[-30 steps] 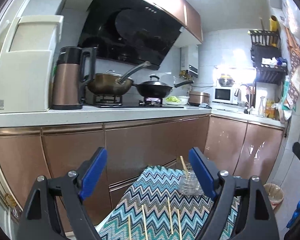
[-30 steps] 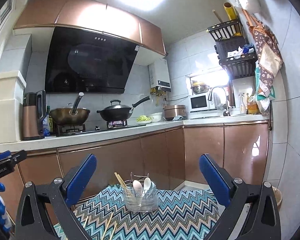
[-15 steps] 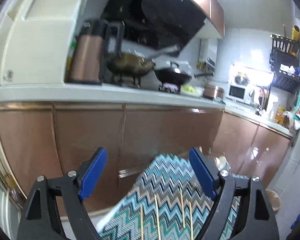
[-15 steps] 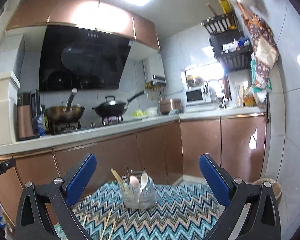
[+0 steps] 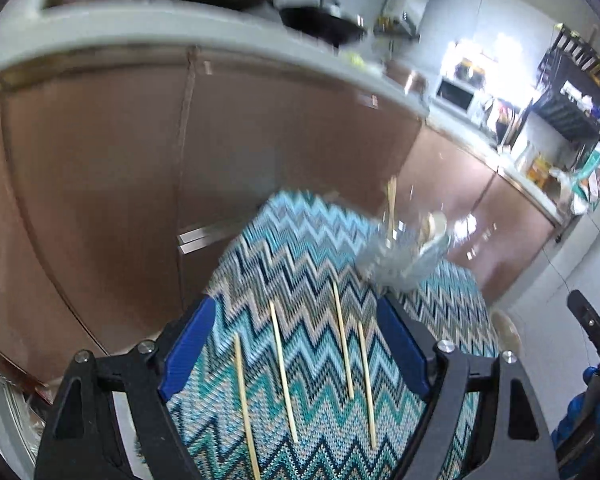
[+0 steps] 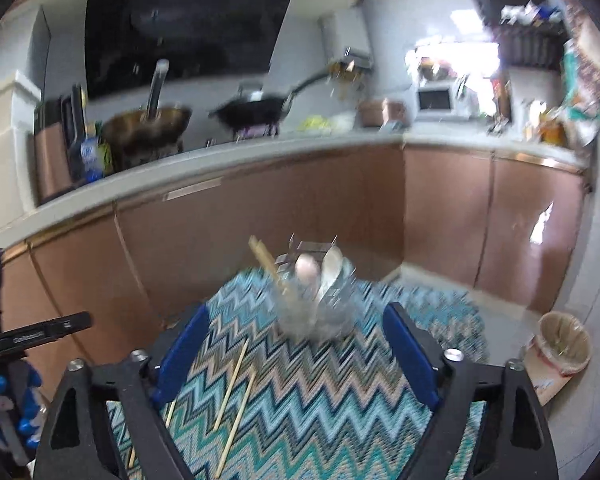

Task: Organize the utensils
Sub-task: 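Grasp a bamboo chopstick with the left tool while the right tool grasps another chopstick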

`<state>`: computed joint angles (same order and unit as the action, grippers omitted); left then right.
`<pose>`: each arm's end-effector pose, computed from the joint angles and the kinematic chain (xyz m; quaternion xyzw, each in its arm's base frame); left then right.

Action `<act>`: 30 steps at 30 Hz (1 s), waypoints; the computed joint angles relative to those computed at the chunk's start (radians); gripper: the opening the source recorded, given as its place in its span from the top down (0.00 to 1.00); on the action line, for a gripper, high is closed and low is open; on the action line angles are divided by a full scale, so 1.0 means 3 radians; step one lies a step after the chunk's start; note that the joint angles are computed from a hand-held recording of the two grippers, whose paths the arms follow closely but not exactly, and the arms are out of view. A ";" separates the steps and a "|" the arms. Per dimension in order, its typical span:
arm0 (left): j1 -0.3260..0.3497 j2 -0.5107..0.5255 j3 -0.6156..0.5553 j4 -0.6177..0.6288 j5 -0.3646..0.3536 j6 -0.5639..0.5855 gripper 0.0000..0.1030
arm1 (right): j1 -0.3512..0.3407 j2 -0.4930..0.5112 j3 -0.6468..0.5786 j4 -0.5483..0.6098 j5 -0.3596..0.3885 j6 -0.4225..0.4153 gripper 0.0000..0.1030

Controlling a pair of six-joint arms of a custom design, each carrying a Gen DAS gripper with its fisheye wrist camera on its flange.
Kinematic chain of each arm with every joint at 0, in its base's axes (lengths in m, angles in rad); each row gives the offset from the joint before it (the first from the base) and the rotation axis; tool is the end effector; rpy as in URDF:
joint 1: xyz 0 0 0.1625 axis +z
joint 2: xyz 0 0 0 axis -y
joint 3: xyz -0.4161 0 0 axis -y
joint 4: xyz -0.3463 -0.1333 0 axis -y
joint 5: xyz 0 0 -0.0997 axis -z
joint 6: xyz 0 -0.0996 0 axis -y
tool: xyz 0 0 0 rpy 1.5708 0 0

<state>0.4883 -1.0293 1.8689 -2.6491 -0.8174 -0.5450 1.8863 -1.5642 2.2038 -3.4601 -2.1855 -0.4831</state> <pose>-0.3998 -0.4405 0.2143 0.2029 0.9018 -0.3415 0.1704 0.1929 -0.3465 0.4408 0.1375 -0.7810 0.5351 0.2912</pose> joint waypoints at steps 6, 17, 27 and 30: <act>0.0426 0.0436 -0.0460 0.0497 -0.0466 0.0001 0.40 | -0.0446 0.0060 -0.0248 0.1239 0.0461 0.0488 0.61; 0.0864 0.1005 -0.1269 0.1215 -0.0809 0.0052 0.65 | -0.0747 0.0759 -0.0991 0.2387 0.0752 0.0666 0.78; 0.0988 0.1253 -0.1664 0.1639 -0.0935 0.0080 0.80 | -0.0827 0.1428 -0.1717 0.3031 0.0527 0.0758 0.87; 0.1019 0.1318 -0.1758 0.1741 -0.0951 0.0056 0.83 | -0.0863 0.1547 -0.1857 0.3179 0.0475 0.0807 0.87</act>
